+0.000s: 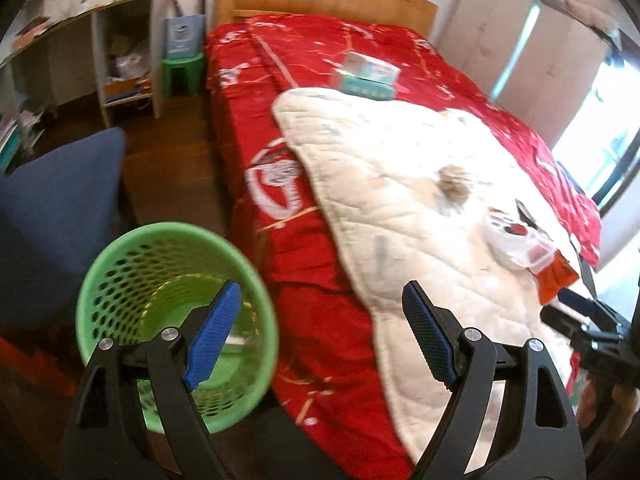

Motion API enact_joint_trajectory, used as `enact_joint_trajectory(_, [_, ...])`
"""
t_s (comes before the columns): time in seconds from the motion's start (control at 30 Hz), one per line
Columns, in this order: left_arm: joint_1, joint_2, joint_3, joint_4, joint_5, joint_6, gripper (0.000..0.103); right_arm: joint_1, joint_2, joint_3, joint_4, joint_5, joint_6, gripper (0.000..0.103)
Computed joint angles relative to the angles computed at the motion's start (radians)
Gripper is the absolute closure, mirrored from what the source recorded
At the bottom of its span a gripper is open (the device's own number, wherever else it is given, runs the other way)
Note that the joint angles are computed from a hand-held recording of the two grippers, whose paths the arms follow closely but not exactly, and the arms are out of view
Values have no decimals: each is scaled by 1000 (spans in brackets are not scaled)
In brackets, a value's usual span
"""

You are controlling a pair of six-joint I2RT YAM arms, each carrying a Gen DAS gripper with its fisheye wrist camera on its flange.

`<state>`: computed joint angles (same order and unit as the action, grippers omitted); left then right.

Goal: Collect trash
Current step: 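Grasp the strawberry-label yogurt tub with the left gripper while the right reaches the orange wrapper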

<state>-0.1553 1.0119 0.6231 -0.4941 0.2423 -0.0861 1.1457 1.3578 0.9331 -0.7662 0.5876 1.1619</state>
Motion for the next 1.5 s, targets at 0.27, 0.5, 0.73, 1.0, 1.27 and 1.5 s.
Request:
enact_joint_trajectory(0.27, [-224,102,62,55,-76,-105,21,-70,-282,-171,-196,53,155,23])
enact_joint_trajectory(0.5, [-347,235,140,104,-92,-161,21,-128,-420,-252,-230,42,153,26])
enact_joint_trajectory(0.73, [-461,408,267,143,-70,-183,21,-178,-461,-298,-186,7,100,27])
enact_joint_trajectory(1.0, [-562,680,505,136,-9,-154,14,-210,-513,-348,-147,-25,60,27])
enact_joint_trajectory(1.27, [-614,903,741,71,0,-106,9,-274,-558,-396,-96,-69,-9,27])
enact_joint_trajectory(1.5, [-614,1028,884,6,30,-78,9,-317,-589,-420,-84,-92,-48,27])
